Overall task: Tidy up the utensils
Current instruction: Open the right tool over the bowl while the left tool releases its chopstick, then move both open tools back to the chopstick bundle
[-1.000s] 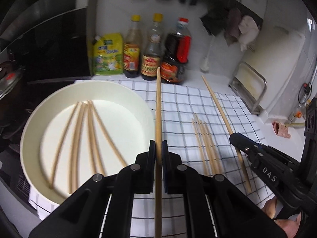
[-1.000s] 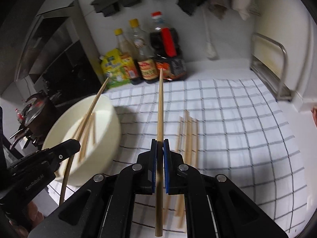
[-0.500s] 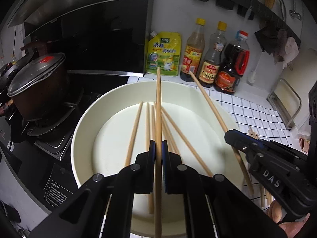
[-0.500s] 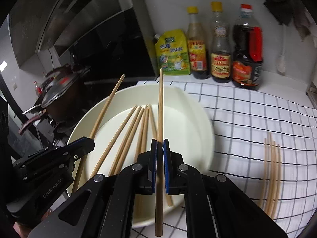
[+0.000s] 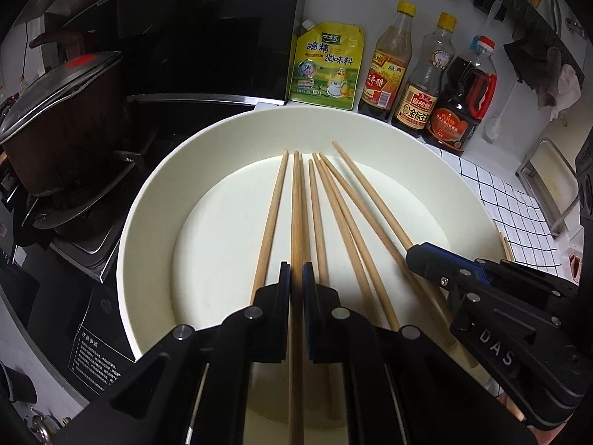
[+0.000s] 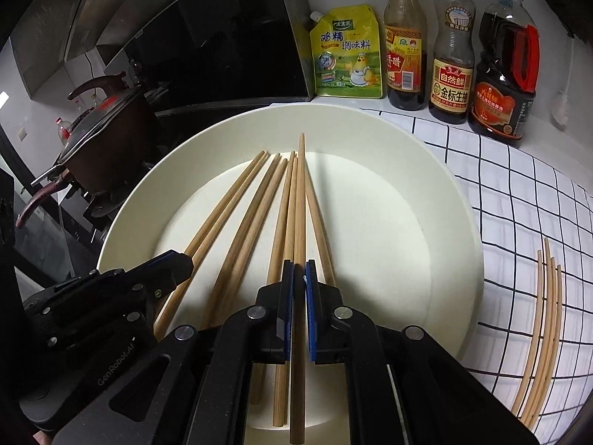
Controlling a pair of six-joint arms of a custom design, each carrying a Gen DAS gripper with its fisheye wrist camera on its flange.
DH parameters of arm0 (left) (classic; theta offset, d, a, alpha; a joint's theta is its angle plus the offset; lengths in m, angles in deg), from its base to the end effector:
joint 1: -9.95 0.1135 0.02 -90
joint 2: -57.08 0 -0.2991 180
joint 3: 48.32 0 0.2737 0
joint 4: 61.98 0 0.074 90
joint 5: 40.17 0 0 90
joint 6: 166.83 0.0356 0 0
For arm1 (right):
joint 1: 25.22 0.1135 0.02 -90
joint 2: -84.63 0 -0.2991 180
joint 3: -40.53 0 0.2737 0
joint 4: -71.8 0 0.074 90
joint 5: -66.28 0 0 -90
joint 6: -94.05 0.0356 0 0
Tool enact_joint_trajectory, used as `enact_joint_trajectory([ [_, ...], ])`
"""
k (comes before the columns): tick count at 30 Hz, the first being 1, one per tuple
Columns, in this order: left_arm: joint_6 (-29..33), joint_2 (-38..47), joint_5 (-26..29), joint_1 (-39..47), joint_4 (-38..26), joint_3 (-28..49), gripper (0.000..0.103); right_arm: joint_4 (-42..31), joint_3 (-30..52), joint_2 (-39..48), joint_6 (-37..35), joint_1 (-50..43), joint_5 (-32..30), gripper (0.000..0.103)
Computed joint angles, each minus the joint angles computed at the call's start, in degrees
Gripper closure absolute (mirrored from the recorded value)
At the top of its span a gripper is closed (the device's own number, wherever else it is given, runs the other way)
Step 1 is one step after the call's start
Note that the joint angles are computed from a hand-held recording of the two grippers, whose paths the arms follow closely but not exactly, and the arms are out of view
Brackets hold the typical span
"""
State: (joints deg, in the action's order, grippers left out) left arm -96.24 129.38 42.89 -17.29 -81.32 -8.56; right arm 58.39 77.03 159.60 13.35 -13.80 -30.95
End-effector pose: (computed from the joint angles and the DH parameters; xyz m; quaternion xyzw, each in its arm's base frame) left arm 0.2041 -0.1002 0.1652 0.0447 0.9426 -0.0765 0.3220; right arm 0.2189 0.0488 0.1461 -0.0380 0.9428 0.1172 0.3099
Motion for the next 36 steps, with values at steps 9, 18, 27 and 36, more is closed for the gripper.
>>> enact_joint_trajectory([
  [9,-1.1,-2.7,-0.8,0.7,-1.7,-0.3,0.06,-1.5,-1.0,-4.2,-0.5,-1.9,-0.6,0.096],
  [18,-2.2,-8.4,-2.6,-0.3,-4.7,-1.5,0.05,-4.8,-2.1,-9.9,0.0,-1.9,-0.1,0.09],
  [27,-3.6,-14.2,-4.4,-2.6,-8.6,-2.4,0.048,-10.1,-3.4,-18.3,1.0,-0.7,1.7,0.088],
  [36,-5.9,-19.3,-6.5,-6.4,-12.8,-2.6,0.043,-16.6,-4.5,-26.7,0.6,-2.6,1.6,0.083],
])
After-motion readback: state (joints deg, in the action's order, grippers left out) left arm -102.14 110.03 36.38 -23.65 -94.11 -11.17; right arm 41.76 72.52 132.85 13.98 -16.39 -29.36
